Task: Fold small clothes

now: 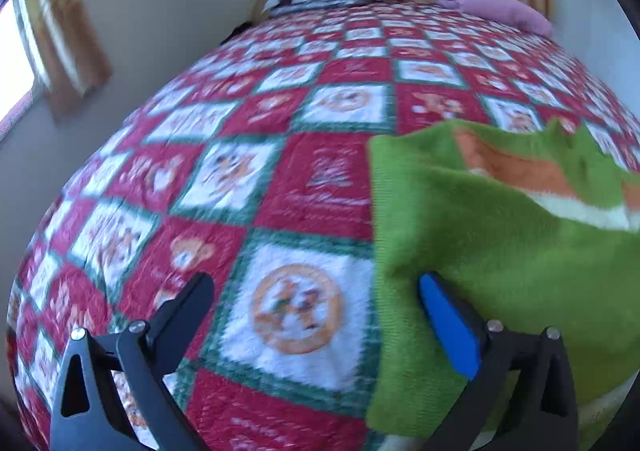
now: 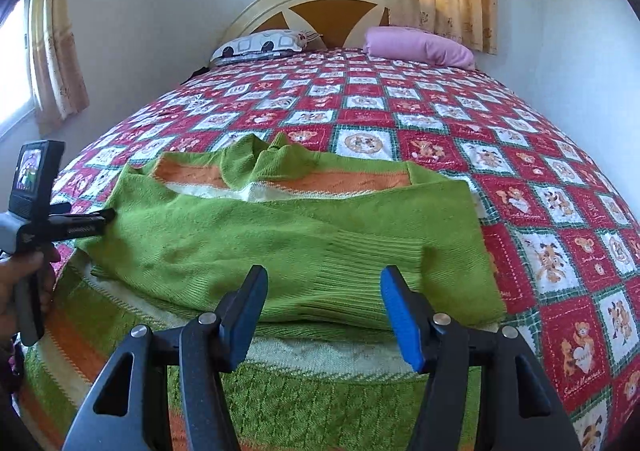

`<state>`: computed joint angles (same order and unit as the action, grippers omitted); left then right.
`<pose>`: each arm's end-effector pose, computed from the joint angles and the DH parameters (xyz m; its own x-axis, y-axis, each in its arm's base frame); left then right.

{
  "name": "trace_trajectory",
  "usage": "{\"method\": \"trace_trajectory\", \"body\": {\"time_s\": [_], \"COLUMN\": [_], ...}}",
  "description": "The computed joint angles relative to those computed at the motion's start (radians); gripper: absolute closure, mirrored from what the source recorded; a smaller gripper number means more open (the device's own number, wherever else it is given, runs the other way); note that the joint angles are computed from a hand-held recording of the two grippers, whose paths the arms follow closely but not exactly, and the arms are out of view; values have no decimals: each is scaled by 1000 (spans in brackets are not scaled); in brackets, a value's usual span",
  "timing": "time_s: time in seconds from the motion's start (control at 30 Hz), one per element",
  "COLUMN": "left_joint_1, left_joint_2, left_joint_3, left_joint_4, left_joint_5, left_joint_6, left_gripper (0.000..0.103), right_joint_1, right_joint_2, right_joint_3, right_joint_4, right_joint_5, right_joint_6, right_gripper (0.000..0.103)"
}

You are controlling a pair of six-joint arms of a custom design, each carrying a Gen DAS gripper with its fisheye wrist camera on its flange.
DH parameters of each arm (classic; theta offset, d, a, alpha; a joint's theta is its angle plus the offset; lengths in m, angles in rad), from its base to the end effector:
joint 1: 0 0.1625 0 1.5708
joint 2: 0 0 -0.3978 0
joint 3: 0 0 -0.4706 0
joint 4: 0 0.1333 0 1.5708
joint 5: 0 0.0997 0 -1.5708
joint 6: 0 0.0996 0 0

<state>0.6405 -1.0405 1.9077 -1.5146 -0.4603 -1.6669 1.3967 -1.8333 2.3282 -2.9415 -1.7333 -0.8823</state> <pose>-0.2924 -0.4955 0.0406 -0.5109 -0.4339 -0.7421 0.2597 0.7450 -0.6144 0.0374 -0.4637 0.3368 -0.6895 -0.3007 0.6589 -0.6634 0.6272 -0.4080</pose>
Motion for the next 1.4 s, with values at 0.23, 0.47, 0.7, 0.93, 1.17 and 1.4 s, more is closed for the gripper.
{"method": "trace_trajectory", "body": {"time_s": [0.23, 0.47, 0.7, 0.93, 1.17, 1.4], "left_joint_1": [0, -49, 22, -56, -99, -99], "left_joint_2": [-30, -25, 40, -50, -64, -90], "left_joint_3": [20, -12, -58, 62, 116, 157], "left_joint_4": [101, 195, 90, 11, -41, -121], "left_joint_5": [-5, 86, 33, 3, -34, -38], "left_joint_6": [-130, -213, -46, -106, -88, -67], "left_gripper": [0, 0, 0, 0, 0, 0], "right_joint_1": [11, 42, 23, 15, -1, 7], "right_joint_2": [27, 52, 134, 11, 46, 47], "right_joint_3": [-24, -36, -109, -35, -43, -35], "right_joint_4": [-16, 41, 155, 126, 187, 176], "right_joint_5": [4, 26, -80, -24, -51, -75], "right_joint_6": [40, -23, 46, 4, 10, -3], "right_gripper": [43, 43, 44, 43, 43, 42]}}
